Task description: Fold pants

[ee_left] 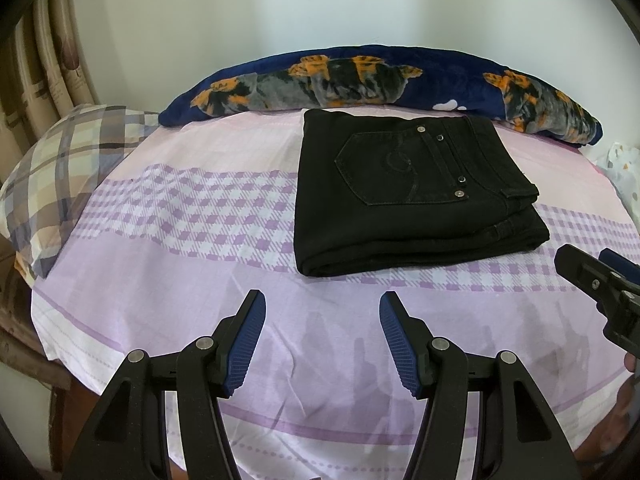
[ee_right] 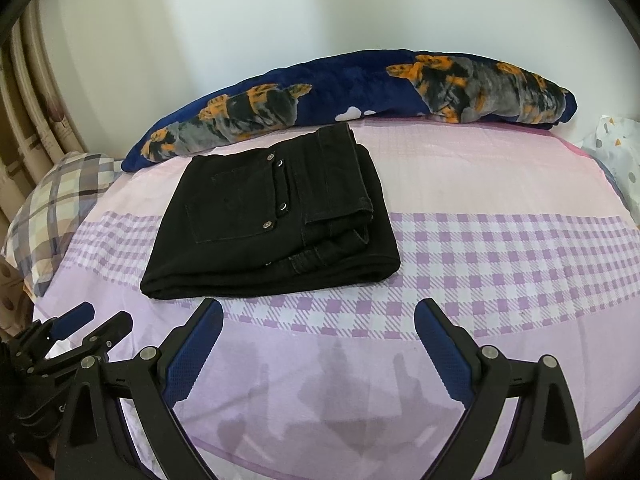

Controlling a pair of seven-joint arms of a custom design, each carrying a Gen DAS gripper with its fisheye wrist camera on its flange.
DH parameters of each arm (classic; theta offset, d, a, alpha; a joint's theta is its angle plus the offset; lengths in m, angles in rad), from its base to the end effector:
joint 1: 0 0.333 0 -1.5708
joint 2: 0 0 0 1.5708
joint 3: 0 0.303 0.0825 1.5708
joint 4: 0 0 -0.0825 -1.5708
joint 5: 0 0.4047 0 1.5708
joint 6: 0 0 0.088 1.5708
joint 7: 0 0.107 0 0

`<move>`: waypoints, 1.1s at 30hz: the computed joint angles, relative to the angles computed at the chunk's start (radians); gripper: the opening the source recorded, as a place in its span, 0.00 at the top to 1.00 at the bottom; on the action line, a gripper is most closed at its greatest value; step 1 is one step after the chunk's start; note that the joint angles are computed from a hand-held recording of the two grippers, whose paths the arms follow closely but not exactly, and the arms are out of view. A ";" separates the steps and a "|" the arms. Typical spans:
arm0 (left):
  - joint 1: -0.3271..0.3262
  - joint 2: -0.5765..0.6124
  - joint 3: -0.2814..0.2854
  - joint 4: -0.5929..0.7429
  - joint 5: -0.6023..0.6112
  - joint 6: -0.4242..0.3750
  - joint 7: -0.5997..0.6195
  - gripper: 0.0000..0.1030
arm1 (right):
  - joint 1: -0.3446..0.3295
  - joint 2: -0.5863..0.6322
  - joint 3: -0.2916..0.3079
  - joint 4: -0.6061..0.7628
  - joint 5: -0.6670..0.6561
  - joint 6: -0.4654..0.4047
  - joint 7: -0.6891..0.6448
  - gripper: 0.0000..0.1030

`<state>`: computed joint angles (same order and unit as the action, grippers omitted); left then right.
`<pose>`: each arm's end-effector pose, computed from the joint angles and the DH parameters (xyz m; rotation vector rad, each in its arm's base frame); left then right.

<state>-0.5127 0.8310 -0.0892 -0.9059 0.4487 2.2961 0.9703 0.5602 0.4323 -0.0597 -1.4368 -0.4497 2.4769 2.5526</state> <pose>0.7014 -0.4321 0.4496 -1.7015 1.9900 -0.6473 0.6499 0.3664 0.4960 -1.5904 1.9405 -0.5552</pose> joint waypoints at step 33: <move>-0.002 -0.002 0.000 -0.007 0.002 0.000 0.002 0.42 | -0.002 -0.004 -0.002 -0.014 0.002 0.009 -0.001 0.07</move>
<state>-0.5147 0.8285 -0.0894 -0.9132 0.4506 2.2963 0.9719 0.5585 0.4280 -0.0621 -1.4511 -0.4480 2.4856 2.5518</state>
